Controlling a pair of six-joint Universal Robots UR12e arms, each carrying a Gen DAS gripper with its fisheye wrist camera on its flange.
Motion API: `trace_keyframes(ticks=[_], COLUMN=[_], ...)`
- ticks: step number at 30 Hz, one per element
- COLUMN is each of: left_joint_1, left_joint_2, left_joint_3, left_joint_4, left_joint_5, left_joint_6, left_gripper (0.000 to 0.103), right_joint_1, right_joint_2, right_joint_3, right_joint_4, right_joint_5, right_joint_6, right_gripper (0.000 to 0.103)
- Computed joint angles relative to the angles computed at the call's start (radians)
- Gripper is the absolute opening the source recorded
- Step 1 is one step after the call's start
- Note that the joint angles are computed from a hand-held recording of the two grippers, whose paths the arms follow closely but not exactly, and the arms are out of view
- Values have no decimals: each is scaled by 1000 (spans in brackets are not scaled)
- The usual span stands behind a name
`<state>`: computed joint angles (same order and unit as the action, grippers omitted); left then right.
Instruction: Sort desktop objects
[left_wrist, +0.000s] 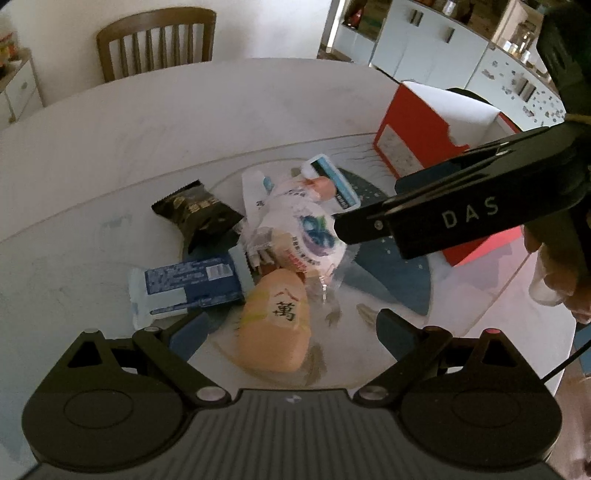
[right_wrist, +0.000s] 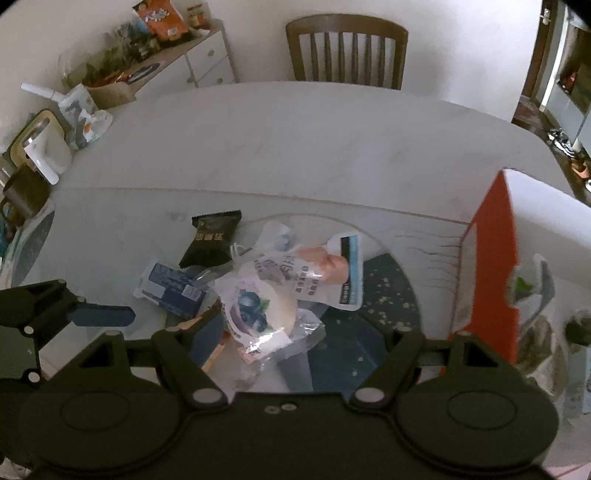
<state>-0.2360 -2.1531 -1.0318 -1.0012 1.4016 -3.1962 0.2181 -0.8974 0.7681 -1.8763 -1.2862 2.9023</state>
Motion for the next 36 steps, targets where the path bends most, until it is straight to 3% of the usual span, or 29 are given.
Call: trace_keyframes(ticks=[23, 31, 36], left_joint_1=[14, 12, 9], left_joint_2=[-6, -5, -2], left_joint_3=[-35, -39, -45], left_joint_4=[29, 39, 52], left_joint_5=[-11, -12, -11], left_joint_6=[17, 39, 67], left_gripper=[96, 60, 48], right_joint_1=[25, 25, 25], right_joint_2=[95, 97, 95], right_joint_3=[-122, -126, -124], right_joint_4=[114, 124, 122], right_joint_5=[-18, -17, -18], right_joint_6=[-29, -18, -15], right_gripper=[78, 77, 74])
